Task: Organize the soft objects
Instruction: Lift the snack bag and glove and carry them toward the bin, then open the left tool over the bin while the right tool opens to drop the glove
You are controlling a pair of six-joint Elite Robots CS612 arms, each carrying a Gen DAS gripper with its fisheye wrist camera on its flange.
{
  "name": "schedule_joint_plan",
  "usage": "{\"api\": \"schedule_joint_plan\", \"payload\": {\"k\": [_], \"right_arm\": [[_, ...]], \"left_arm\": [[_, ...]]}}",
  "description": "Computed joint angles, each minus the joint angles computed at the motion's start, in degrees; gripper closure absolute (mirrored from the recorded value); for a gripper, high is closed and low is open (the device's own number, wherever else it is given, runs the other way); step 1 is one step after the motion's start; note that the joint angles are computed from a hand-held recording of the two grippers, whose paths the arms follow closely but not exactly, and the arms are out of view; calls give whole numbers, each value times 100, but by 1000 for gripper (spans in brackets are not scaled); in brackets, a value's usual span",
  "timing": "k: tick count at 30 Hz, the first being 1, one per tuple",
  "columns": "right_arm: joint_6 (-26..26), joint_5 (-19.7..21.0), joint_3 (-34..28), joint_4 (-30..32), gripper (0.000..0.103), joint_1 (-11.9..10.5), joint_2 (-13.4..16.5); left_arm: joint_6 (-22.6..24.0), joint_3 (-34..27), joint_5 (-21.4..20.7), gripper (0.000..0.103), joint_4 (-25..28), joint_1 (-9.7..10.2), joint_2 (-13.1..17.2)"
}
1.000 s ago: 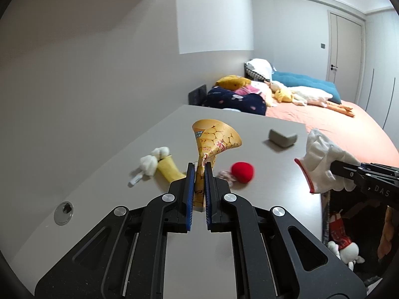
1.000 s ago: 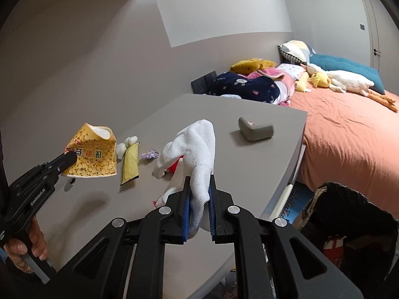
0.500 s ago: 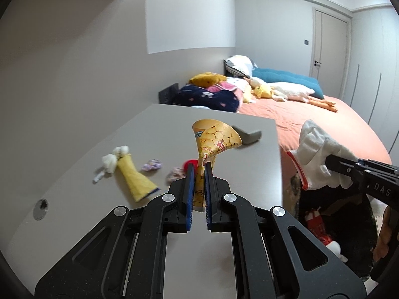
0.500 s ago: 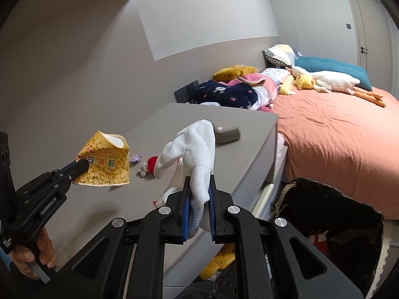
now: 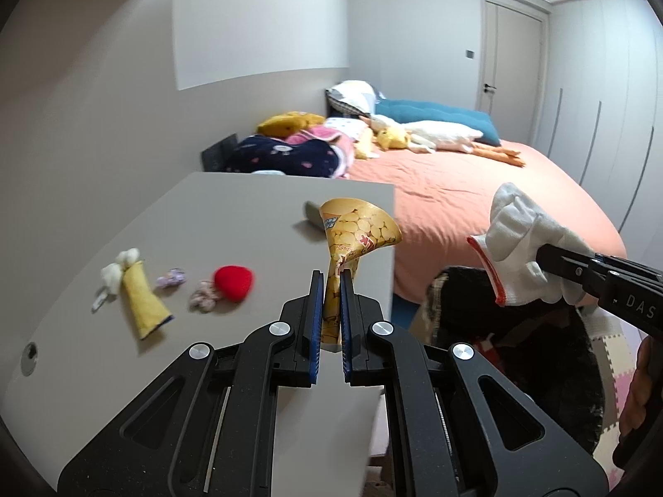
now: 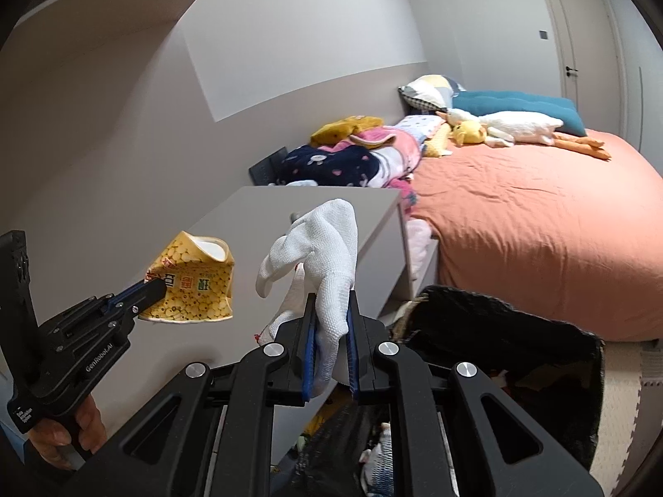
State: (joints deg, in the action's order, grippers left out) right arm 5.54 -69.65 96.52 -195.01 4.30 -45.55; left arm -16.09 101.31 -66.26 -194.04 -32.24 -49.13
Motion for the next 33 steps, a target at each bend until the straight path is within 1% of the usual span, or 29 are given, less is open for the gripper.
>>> {"api": "schedule_joint_plan", "payload": {"k": [13,19,24,25,26,27,28,29,30,31,32,33], "right_arm": [[201,-218,386,-369,89,-294,-167],[263,-453,555,-496,89,-410,-237],[351,-687,667,-522,89,-494,-296],[374,-745,685,-503,89,-509,-311],[378,-772,698,-478,85,-516,-325],[413,-851,719,-469,63,-523,-343],[510,-969,732,-524,47,-520,-346],[651,-1117,759,-673,25,-518,-338],[774,-1270,784,-836,23,-515,-328],[828,-1340,798,-886,22,-521,-330],[861,-1357,805,-889,22,-535,-337],[898,-1375,808,-896,22,-549,-338]], "left_arm": [[300,-309,-403,96,144,-209,137],[405,-423,-619,96,219,-311,201],[542,-548,-952,95,370,-372,251],[573,-564,-1050,93,406,-373,256],[629,-589,-1217,93,485,-367,261],[696,-626,-1393,86,621,-359,269],[744,-646,-1489,51,720,-357,272],[784,-642,-1444,23,707,-383,286],[835,-609,-1320,7,546,-412,307],[941,-583,-1186,7,354,-444,337],[1050,-572,-1065,7,332,-474,344],[1065,-580,-1046,7,378,-479,343]]}}
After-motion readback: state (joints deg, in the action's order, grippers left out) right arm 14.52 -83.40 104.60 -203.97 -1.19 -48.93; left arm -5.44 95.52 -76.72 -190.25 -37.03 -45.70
